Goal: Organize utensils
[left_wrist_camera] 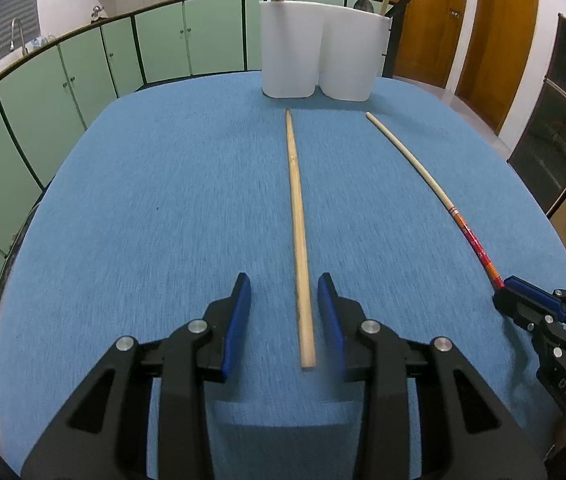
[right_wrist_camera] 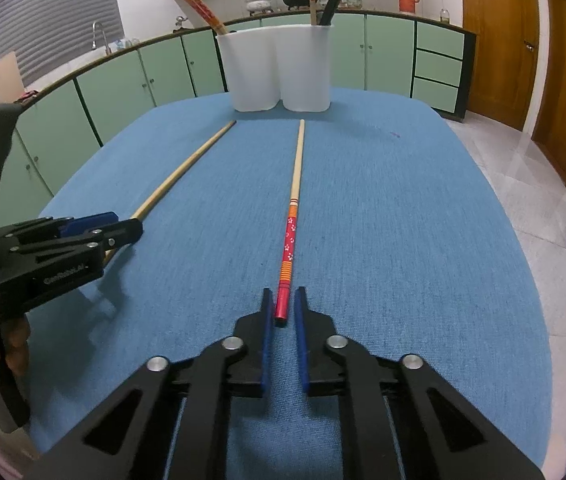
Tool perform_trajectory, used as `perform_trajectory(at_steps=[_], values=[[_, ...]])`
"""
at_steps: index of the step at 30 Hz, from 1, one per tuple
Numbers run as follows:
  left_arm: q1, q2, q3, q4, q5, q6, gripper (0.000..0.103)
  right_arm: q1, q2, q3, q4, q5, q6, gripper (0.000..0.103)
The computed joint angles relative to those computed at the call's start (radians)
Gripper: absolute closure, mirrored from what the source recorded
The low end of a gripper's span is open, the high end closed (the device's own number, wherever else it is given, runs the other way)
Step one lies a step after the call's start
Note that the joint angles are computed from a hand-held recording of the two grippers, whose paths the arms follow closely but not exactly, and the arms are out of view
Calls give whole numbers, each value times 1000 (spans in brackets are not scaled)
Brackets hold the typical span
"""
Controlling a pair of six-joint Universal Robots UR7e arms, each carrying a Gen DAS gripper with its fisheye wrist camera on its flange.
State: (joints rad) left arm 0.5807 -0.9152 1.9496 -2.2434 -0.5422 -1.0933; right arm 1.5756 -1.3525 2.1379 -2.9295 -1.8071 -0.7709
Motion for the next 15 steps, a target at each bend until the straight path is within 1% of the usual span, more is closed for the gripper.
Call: perform_trajectory(at_steps=[3, 6, 7, 8, 12, 15], values=[[-10, 2, 4, 16, 4, -23, 73, -1, -1, 7, -13, 0, -11, 96], [-20, 2, 11, 21, 8, -33, 87, -1, -3, 3, -4, 2, -4, 96], [-21, -1, 14, 15, 5, -29, 96, -1, -4, 0, 5, 2, -1, 97], [-21, -2, 13, 15, 1, -27, 97, -1, -7, -2, 11, 4, 0, 97], [-25, -15, 8, 0, -22, -7, 97, 1, -28, -14, 35, 28, 11, 97], [-39, -25, -4, 18, -6, 6, 97, 9, -48, -27, 49, 55, 18, 97]])
